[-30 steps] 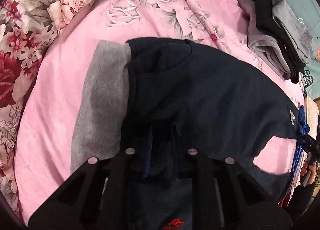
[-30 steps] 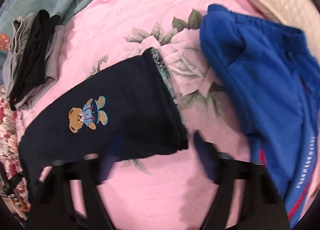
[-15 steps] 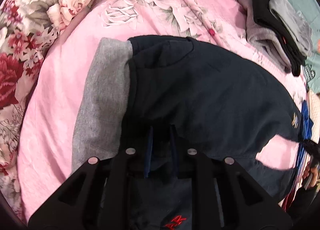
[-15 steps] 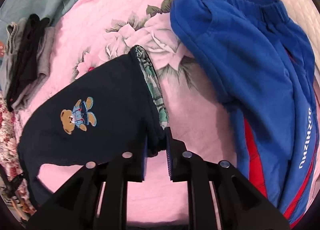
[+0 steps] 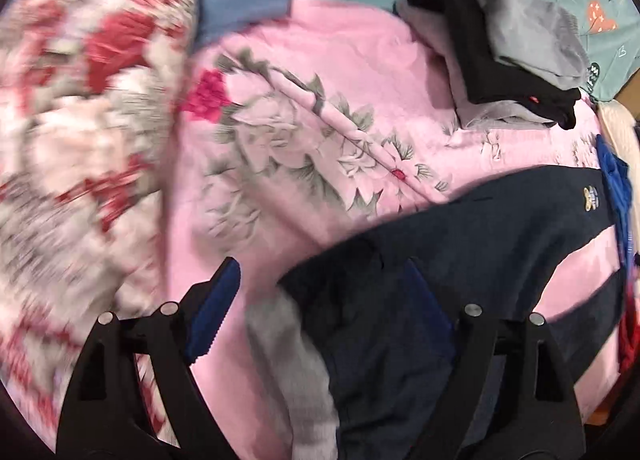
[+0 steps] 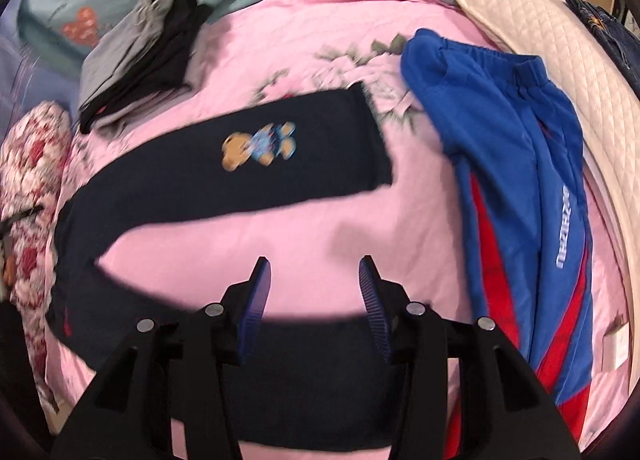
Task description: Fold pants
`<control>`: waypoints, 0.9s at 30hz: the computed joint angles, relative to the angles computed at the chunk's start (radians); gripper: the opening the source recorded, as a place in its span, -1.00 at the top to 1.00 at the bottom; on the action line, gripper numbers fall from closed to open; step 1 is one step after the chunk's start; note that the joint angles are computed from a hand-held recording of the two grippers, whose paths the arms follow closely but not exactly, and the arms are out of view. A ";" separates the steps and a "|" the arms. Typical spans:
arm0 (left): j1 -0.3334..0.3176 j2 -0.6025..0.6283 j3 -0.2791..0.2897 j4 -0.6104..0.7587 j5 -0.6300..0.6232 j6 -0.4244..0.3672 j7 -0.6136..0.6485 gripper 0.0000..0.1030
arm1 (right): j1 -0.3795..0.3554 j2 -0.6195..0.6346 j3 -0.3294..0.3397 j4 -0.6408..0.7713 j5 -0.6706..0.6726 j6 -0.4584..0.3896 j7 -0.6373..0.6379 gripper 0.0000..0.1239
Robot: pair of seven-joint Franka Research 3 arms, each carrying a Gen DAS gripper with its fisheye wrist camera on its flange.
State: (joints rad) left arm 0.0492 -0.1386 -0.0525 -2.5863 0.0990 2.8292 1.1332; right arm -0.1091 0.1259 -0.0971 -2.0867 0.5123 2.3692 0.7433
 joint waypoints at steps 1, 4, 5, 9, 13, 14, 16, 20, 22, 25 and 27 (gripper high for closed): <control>-0.036 0.030 0.036 0.017 -0.108 0.006 0.121 -0.65 | 0.003 -0.028 0.001 -0.030 -0.010 0.008 -0.007 0.25; -0.052 0.092 0.047 0.043 -0.271 0.003 0.340 -0.65 | 0.025 -0.089 0.009 -0.091 -0.038 0.042 -0.016 0.25; -0.040 0.111 0.038 0.049 -0.276 0.002 0.358 -0.65 | 0.031 -0.099 0.011 -0.096 -0.039 0.044 -0.025 0.25; 0.012 0.183 -0.009 0.076 -0.476 0.012 0.555 -0.65 | 0.089 -0.133 0.044 -0.104 -0.017 0.063 -0.110 0.25; 0.004 0.161 -0.049 0.025 -0.404 0.080 0.590 -0.18 | 0.166 -0.072 0.092 -0.010 0.012 -0.005 -0.229 0.25; -0.003 0.154 -0.054 0.014 -0.385 0.084 0.593 0.07 | 0.188 -0.035 0.111 0.043 0.019 -0.052 -0.270 0.25; -0.017 0.137 -0.066 0.005 -0.487 0.066 0.700 0.51 | 0.229 0.043 0.145 0.142 0.015 -0.114 -0.328 0.24; -0.053 0.089 -0.062 -0.063 -0.414 0.178 0.633 0.63 | 0.306 0.204 0.198 0.328 -0.033 -0.168 -0.387 0.14; -0.068 0.056 -0.053 -0.095 -0.374 0.218 0.585 0.63 | 0.355 0.304 0.205 0.437 -0.103 -0.192 -0.358 0.13; -0.102 0.035 -0.024 -0.107 -0.358 0.222 0.563 0.63 | 0.402 0.402 0.204 0.529 -0.185 -0.173 -0.342 0.13; -0.111 0.033 -0.011 -0.107 -0.323 0.220 0.540 0.63 | 0.422 0.463 0.205 0.599 -0.225 -0.182 -0.334 0.13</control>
State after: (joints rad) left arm -0.0618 -0.1060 -0.0633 -2.6934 -0.2244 3.0490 1.6731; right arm 0.3131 0.5892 0.1082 -1.4877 0.2878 2.1875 0.4090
